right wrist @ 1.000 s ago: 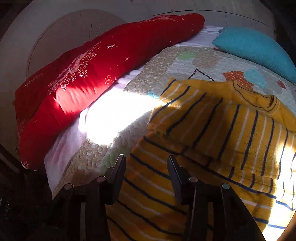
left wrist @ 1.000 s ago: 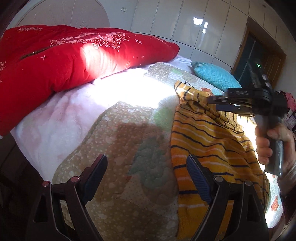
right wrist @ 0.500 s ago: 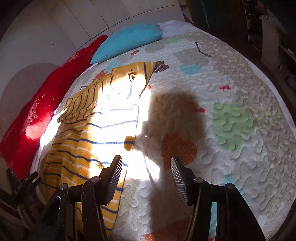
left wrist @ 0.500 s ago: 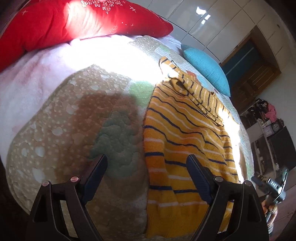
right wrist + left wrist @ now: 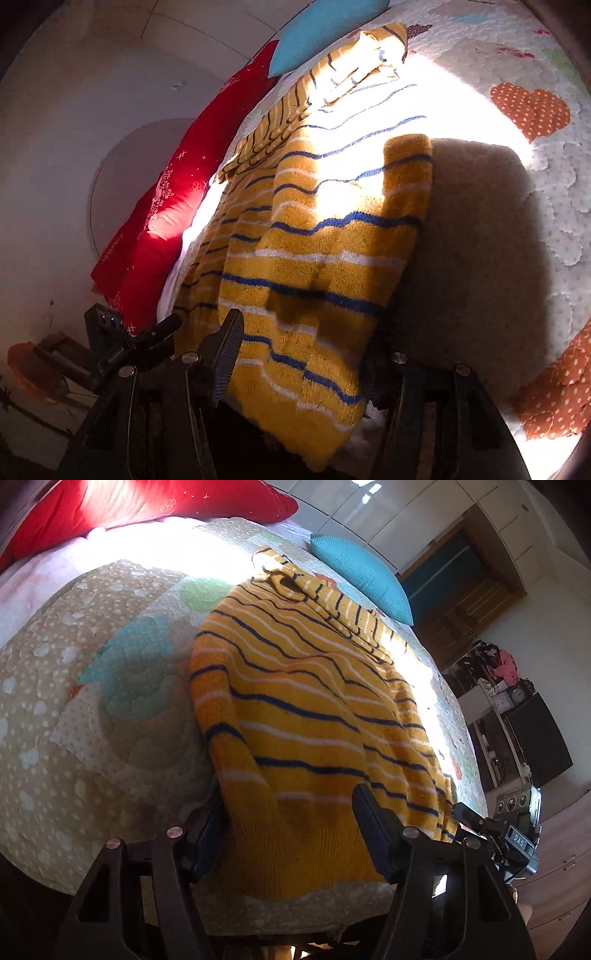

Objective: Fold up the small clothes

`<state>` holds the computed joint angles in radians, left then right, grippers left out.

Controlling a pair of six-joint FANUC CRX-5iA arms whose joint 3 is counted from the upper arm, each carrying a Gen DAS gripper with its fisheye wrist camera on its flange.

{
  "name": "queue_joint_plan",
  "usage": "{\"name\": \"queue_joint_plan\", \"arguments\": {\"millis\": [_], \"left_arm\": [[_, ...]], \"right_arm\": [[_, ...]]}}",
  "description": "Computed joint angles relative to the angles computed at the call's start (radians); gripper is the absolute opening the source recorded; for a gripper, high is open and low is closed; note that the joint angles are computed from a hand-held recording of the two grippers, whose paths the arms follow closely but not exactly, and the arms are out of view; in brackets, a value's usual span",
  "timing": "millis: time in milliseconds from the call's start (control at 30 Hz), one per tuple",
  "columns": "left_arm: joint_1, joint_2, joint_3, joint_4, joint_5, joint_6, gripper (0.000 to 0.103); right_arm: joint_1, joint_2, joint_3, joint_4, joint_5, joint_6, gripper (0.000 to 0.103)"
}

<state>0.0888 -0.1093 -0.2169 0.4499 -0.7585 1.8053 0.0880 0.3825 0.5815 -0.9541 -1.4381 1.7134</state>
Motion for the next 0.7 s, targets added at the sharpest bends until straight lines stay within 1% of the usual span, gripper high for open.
{"name": "queue_joint_plan", "arguments": {"millis": [67, 167, 200, 233, 267, 300, 333, 367, 400, 500, 600, 700], "left_arm": [[-0.003, 0.001, 0.000, -0.001, 0.001, -0.004, 0.065], [0.017, 0.008, -0.016, 0.069, 0.004, -0.030, 0.065], [0.023, 0.012, -0.011, 0.072, -0.004, -0.021, 0.062], [0.025, 0.021, 0.014, 0.036, -0.025, 0.019, 0.047], [0.021, 0.035, 0.059, -0.039, -0.064, 0.089, 0.034], [0.022, 0.049, 0.096, -0.091, -0.106, 0.134, 0.012], [0.026, 0.050, 0.097, -0.090, -0.113, 0.149, 0.010], [0.036, 0.041, 0.079, -0.059, -0.103, 0.146, 0.009], [0.039, 0.038, 0.079, -0.056, -0.108, 0.157, 0.008], [0.024, 0.018, 0.112, -0.107, -0.133, 0.188, 0.008], [-0.004, -0.027, 0.134, -0.159, -0.143, 0.204, 0.008], [-0.022, -0.088, 0.105, -0.142, -0.135, 0.194, 0.008]], "right_arm": [[-0.011, -0.014, -0.032, -0.037, -0.010, 0.005, 0.062], [-0.008, -0.053, -0.093, -0.045, 0.009, 0.024, 0.061], [0.000, -0.071, -0.117, -0.034, 0.030, 0.024, 0.058], [0.008, -0.087, -0.138, -0.020, 0.053, 0.022, 0.055], [0.024, -0.106, -0.161, 0.007, 0.087, 0.011, 0.044], [0.046, -0.124, -0.181, 0.048, 0.122, -0.006, 0.025], [0.066, -0.133, -0.191, 0.093, 0.144, -0.025, 0.016], [0.075, -0.128, -0.183, 0.114, 0.143, -0.038, 0.012], [0.066, -0.117, -0.166, 0.098, 0.128, -0.043, 0.010], [0.024, -0.098, -0.129, 0.041, 0.081, -0.045, 0.009], [-0.036, -0.111, -0.110, -0.032, 0.017, -0.003, 0.008], [-0.082, -0.151, -0.126, -0.054, -0.032, 0.039, 0.008]]}}
